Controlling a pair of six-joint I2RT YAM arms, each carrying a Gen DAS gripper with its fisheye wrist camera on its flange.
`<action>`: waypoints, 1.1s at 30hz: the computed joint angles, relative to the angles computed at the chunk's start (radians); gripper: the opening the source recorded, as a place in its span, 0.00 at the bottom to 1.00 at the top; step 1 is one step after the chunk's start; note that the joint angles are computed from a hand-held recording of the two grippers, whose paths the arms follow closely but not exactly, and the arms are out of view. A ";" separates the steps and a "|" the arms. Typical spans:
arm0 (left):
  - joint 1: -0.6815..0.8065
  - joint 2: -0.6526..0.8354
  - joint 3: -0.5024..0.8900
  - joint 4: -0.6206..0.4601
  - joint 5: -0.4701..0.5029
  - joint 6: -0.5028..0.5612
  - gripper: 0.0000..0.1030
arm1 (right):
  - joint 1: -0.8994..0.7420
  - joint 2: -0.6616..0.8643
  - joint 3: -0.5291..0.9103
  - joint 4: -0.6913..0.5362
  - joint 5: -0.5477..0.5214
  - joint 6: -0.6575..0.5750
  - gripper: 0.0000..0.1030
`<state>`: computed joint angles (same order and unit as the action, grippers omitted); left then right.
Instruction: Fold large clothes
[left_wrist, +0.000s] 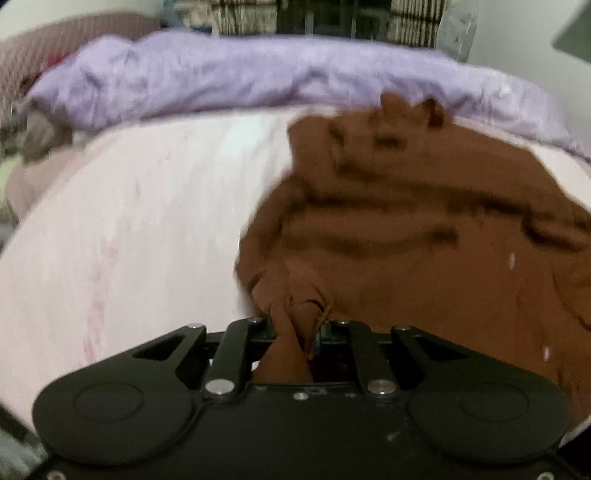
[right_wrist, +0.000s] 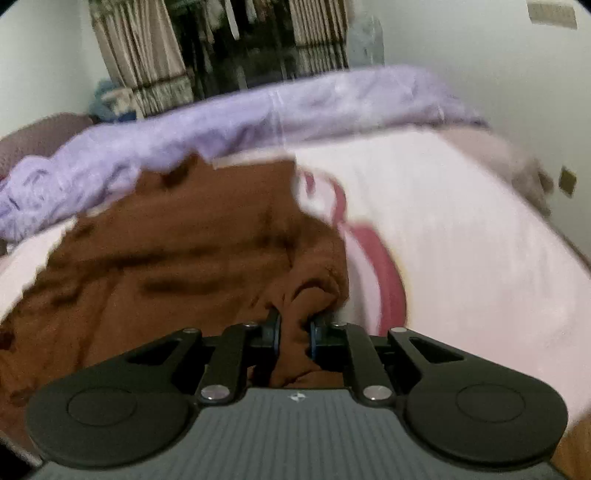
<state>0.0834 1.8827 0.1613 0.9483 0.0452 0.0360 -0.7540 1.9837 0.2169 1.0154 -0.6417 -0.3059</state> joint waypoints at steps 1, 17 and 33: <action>-0.007 -0.060 0.037 -0.082 0.003 -0.009 0.12 | 0.043 -0.047 0.029 -0.043 0.025 0.041 0.15; 0.036 0.120 0.791 -0.506 -0.018 -0.215 0.80 | 0.287 0.258 0.833 -0.381 0.304 0.352 0.65; -0.003 0.447 0.988 -0.508 -0.002 -0.070 0.05 | 0.335 0.504 1.055 -0.486 0.222 0.220 0.04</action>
<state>0.0805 2.3299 1.1492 0.4400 0.0436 -0.0340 -0.4187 2.4878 1.2714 0.5297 -0.4195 -0.0858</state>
